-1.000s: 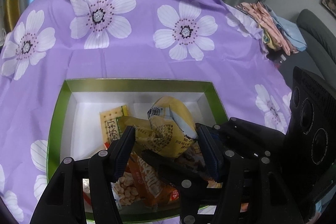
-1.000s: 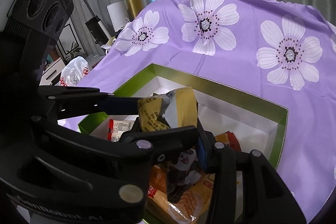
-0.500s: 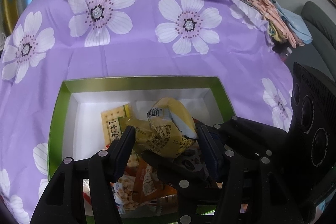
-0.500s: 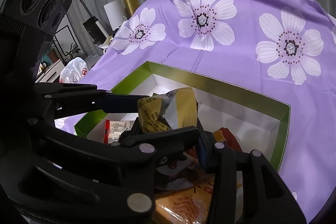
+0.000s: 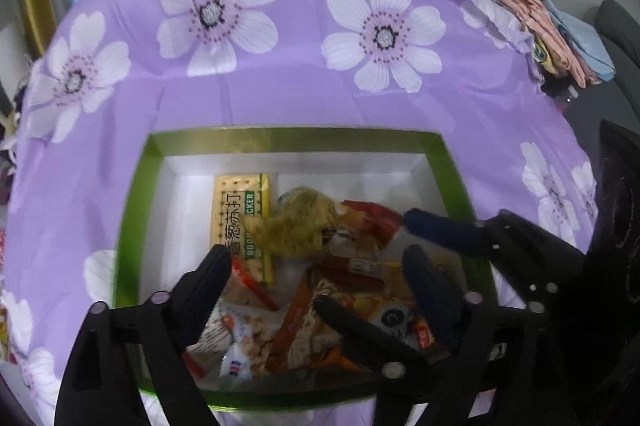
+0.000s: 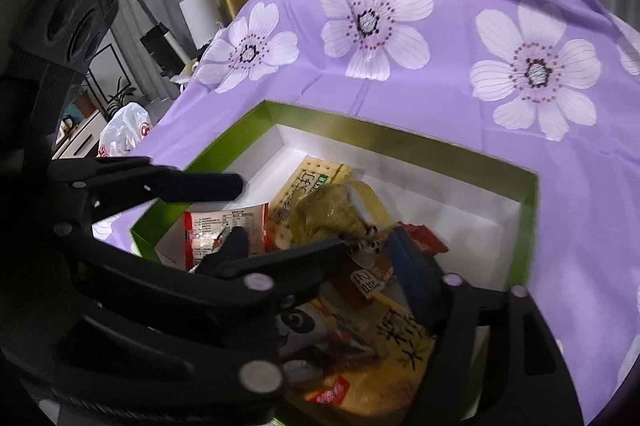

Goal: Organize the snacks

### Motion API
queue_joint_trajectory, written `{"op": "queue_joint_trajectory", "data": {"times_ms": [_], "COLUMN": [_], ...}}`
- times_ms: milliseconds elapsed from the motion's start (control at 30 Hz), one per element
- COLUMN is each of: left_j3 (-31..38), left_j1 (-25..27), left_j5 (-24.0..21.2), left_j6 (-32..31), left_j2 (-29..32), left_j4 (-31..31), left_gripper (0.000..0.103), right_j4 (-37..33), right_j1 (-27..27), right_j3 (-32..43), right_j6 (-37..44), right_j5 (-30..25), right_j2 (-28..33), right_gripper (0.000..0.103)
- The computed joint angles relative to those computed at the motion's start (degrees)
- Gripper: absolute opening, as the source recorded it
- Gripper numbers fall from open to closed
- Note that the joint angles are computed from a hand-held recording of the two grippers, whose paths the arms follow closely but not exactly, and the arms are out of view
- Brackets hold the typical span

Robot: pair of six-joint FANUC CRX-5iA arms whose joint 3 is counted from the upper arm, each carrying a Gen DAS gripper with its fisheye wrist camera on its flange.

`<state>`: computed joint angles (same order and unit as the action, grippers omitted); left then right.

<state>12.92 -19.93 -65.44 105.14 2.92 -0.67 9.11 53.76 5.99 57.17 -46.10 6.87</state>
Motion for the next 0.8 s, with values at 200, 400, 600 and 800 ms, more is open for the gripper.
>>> {"op": "queue_joint_trajectory", "data": {"times_ms": [200,400,600,800], "left_j3": [2.29,4.65,9.29,13.03], "left_j1": [-2.87,-6.05,-8.57,-12.14], "left_j5": [-2.36,-4.53,-9.20,-13.73], "left_j6": [4.55,10.22,13.12,16.08], "left_j2": [-2.74,-6.29,-7.23,-7.37], "left_j4": [-6.91,-13.35,-17.92,-24.25], "left_gripper": [0.100,0.102,0.102,0.102], "right_j4": [9.20,17.52,20.50,22.63], "right_j1": [3.02,6.00,7.59,9.11], "right_j3": [-2.75,-4.40,-2.35,1.08], "right_j6": [-6.36,-11.41,-12.49,-11.24], "right_j5": [-2.61,-6.27,-9.49,-13.34], "right_j2": [-3.73,-7.65,-9.70,-9.49], "right_gripper": [0.092,0.099,0.100,0.101]}}
